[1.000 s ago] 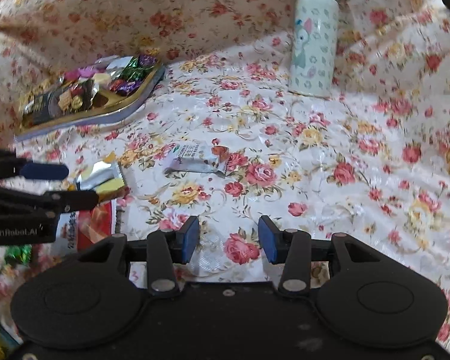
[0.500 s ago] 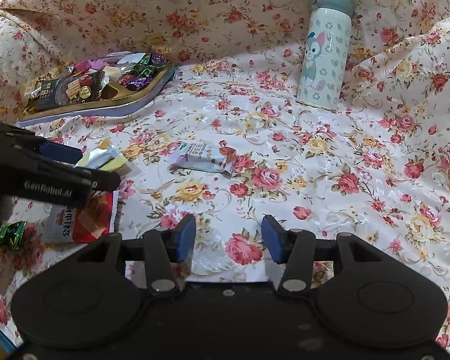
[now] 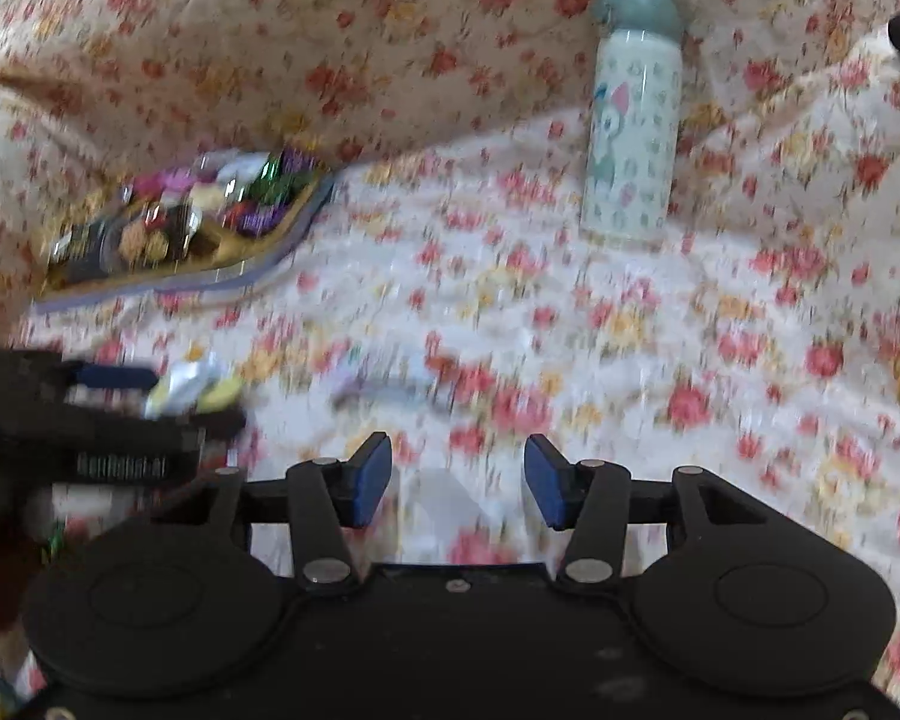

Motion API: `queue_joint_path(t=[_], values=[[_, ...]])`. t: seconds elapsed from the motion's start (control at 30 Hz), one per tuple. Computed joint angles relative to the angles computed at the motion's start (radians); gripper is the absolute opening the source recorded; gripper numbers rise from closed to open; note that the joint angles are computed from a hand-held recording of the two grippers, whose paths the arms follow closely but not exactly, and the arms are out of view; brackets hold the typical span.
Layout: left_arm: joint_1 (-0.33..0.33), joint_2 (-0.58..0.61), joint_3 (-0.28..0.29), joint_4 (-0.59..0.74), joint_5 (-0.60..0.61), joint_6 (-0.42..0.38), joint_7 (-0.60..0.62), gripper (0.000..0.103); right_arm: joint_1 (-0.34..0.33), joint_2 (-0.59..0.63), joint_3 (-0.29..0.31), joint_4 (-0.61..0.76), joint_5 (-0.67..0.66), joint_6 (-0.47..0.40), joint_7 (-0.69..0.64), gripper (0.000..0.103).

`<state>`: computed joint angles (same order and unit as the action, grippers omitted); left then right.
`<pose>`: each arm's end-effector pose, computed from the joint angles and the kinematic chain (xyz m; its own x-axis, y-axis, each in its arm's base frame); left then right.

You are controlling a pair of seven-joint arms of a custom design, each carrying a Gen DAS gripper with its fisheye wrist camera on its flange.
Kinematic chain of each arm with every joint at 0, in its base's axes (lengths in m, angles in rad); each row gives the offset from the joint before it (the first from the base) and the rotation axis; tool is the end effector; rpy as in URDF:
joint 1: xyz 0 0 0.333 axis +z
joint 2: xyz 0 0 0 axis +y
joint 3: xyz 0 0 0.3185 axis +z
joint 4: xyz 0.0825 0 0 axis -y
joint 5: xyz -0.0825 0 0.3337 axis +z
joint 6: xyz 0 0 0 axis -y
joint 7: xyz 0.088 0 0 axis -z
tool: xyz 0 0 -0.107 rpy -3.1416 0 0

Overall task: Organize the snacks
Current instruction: 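Grasp the silver-and-yellow packet with the left tool, then grasp the white snack bar with the right tool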

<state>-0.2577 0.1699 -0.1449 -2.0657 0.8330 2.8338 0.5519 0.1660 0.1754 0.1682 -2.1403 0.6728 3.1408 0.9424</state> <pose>0.5121 -0.2553 0.4418 -0.0951 -0.9954 -0.0111 -0.7484 0.0789 -0.6585 0.5513 0.1285 0.4443 0.2968 -0.9529 -0.0622 -0.6605 -0.1578 -0.7340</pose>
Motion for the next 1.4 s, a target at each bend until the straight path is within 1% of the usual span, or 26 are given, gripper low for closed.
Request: queue_joint_path(t=[0.07, 0.1, 0.2, 0.23, 0.33, 0.4, 0.47, 0.5, 0.53, 0.63, 0.7, 0.83, 0.9, 0.93, 0.97, 1.03, 1.07, 1.13, 1.2, 1.27, 1.4], values=[[0.0, -0.001, -0.002, 0.001, -0.005, -0.004, 0.005, 0.08, -0.001, 0.036, 0.001, 0.06, -0.002, -0.004, 0.009, 0.052], [0.0, 0.0, -0.003, 0.003, -0.009, -0.008, 0.008, 0.08, 0.006, 0.057, -0.011, 0.093, -0.018, -0.017, 0.032, 0.052], [-0.001, 0.002, -0.004, 0.006, -0.015, -0.013, 0.012, 0.08, 0.063, 0.129, -0.09, 0.204, -0.118, -0.065, 0.162, 0.052], [-0.001, 0.002, -0.003, 0.007, -0.014, -0.013, 0.012, 0.08, 0.084, 0.156, -0.122, 0.247, -0.162, -0.093, 0.213, 0.052], [-0.003, 0.002, -0.003, 0.008, -0.015, -0.018, 0.009, 0.081, 0.126, 0.225, -0.193, 0.359, -0.302, -0.19, 0.326, 0.051], [-0.004, 0.001, -0.003, 0.009, -0.016, -0.025, 0.007, 0.081, 0.149, 0.257, -0.229, 0.404, -0.399, -0.231, 0.373, 0.051], [-0.004, 0.001, -0.005, 0.01, -0.019, -0.028, 0.008, 0.081, 0.165, 0.269, -0.255, 0.418, -0.481, -0.261, 0.408, 0.051], [-0.004, 0.001, -0.005, 0.01, -0.019, -0.027, 0.009, 0.081, 0.159, 0.267, -0.25, 0.411, -0.501, -0.265, 0.412, 0.051], [-0.003, 0.001, -0.005, 0.01, -0.019, -0.026, 0.01, 0.081, 0.142, 0.259, -0.231, 0.394, -0.505, -0.255, 0.403, 0.051], [-0.004, 0.001, -0.005, 0.012, -0.021, -0.031, 0.008, 0.081, 0.083, 0.218, -0.167, 0.335, -0.475, -0.25, 0.351, 0.051], [-0.005, 0.002, -0.006, 0.013, -0.023, -0.034, 0.009, 0.081, 0.062, 0.184, -0.143, 0.281, -0.458, -0.231, 0.311, 0.05], [-0.004, 0.002, -0.006, 0.013, -0.023, -0.033, 0.01, 0.081, 0.051, 0.119, -0.128, 0.171, -0.431, -0.167, 0.266, 0.05], [-0.005, 0.002, -0.006, 0.013, -0.024, -0.034, 0.01, 0.081, 0.064, 0.093, -0.145, 0.132, -0.423, -0.138, 0.299, 0.05], [-0.005, 0.002, -0.006, 0.013, -0.024, -0.034, 0.009, 0.081, 0.056, 0.077, -0.136, 0.112, -0.399, -0.125, 0.307, 0.05], [-0.005, 0.001, -0.005, 0.012, -0.022, -0.033, 0.008, 0.081, 0.03, 0.06, -0.105, 0.093, -0.349, -0.115, 0.293, 0.05], [-0.005, 0.001, -0.005, 0.01, -0.017, -0.031, 0.005, 0.081, -0.003, 0.035, -0.062, 0.067, -0.26, -0.108, 0.264, 0.051], [-0.005, 0.001, -0.004, 0.01, -0.016, -0.031, 0.004, 0.081, -0.015, 0.022, -0.044, 0.053, -0.213, -0.104, 0.246, 0.051], [-0.006, 0.001, -0.004, 0.011, -0.012, -0.033, 0.0, 0.081, -0.021, 0.004, -0.025, 0.031, -0.145, -0.098, 0.212, 0.051], [-0.006, 0.0, -0.005, 0.011, -0.014, -0.035, 0.002, 0.081, -0.007, -0.002, -0.031, 0.022, -0.122, -0.108, 0.2, 0.052], [-0.005, 0.0, -0.006, 0.011, -0.015, -0.034, 0.003, 0.081, 0.039, 0.001, -0.076, 0.014, -0.182, -0.106, 0.263, 0.052], [-0.005, 0.0, -0.005, 0.011, -0.012, -0.033, 0.001, 0.081, 0.063, 0.015, -0.09, 0.014, -0.208, -0.09, 0.313, 0.054]])
